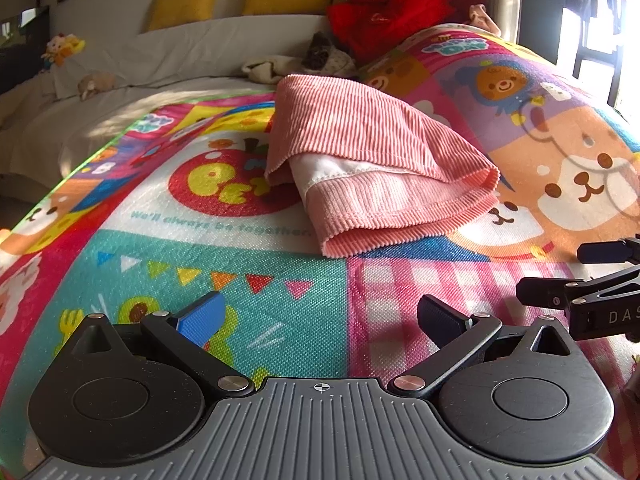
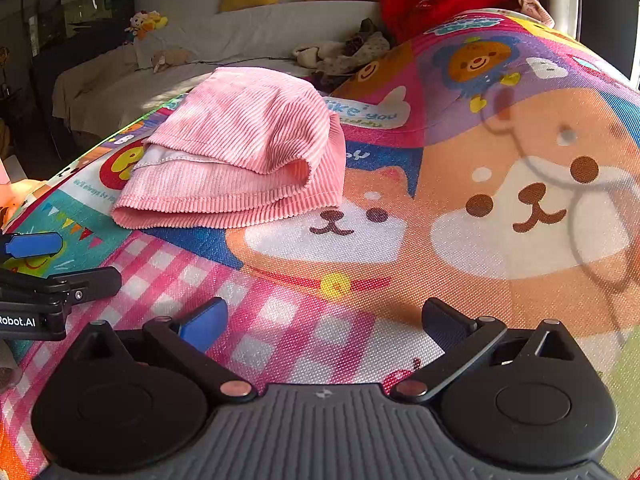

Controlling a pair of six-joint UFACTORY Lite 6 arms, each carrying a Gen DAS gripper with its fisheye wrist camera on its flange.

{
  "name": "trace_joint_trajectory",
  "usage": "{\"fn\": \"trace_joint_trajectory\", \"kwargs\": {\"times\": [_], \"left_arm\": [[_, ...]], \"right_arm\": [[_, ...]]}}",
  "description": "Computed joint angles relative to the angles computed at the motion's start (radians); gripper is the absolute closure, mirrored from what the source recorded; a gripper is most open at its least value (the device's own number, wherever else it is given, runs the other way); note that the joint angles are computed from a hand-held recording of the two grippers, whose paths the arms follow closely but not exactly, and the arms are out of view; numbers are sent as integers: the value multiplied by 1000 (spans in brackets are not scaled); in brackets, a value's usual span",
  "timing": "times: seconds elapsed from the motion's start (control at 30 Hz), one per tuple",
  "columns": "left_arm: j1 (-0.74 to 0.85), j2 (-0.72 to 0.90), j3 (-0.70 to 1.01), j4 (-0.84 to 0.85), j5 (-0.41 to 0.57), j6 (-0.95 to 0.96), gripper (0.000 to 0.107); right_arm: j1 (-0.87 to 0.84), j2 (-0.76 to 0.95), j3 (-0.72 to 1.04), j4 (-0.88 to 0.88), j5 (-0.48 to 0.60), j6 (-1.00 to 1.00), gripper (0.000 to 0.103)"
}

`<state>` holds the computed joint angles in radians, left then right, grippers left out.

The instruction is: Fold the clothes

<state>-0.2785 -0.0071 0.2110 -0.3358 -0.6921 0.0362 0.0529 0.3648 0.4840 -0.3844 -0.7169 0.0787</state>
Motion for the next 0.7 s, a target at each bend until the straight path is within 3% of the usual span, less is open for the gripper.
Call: {"fn": "trace_joint_trajectory", "kwargs": {"times": [0.7], "left_arm": [[14, -2, -5, 29, -5, -19, 4]], "right_arm": [[-2, -6, -2, -5, 10, -1, 0]]}}
